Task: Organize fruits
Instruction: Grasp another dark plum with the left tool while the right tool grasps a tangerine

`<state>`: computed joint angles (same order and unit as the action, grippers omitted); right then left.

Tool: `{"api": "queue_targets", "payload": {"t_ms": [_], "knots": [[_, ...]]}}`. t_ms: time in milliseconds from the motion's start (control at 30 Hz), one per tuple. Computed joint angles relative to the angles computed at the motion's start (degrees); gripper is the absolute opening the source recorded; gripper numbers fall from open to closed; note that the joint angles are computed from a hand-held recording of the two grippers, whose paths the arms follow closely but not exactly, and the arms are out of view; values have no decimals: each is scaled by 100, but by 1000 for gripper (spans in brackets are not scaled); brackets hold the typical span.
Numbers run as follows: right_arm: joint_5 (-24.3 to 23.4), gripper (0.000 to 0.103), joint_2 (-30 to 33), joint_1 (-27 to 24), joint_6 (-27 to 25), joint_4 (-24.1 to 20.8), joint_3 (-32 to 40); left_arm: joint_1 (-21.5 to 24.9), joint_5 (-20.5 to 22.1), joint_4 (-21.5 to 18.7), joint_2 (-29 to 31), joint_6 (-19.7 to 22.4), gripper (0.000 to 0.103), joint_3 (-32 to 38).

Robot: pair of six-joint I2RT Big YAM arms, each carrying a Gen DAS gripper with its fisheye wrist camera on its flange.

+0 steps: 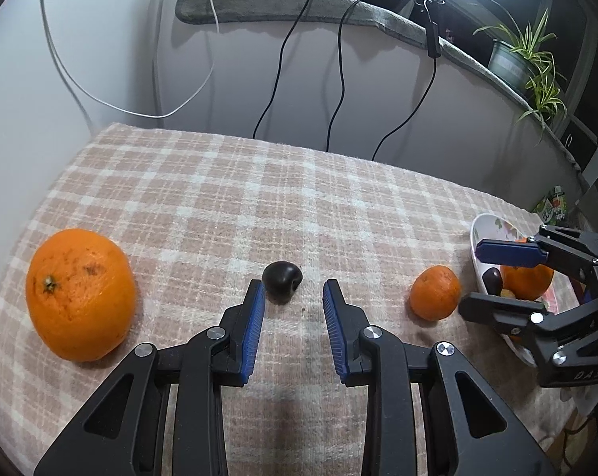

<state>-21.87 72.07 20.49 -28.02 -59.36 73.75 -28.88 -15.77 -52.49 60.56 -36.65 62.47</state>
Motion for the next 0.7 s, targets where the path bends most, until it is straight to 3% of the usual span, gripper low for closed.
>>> {"api": "queue_targets", "payload": {"t_ms": [433, 567, 700], "knots": [[779, 49, 286, 399, -377, -133, 140, 120, 57, -69, 208, 33, 29, 46], [795, 42, 352, 457, -478, -227, 146, 171, 151, -42, 254, 41, 29, 21], [849, 42, 332, 491, -471, -141, 102, 208, 187, -11, 244, 59, 21, 15]]}}
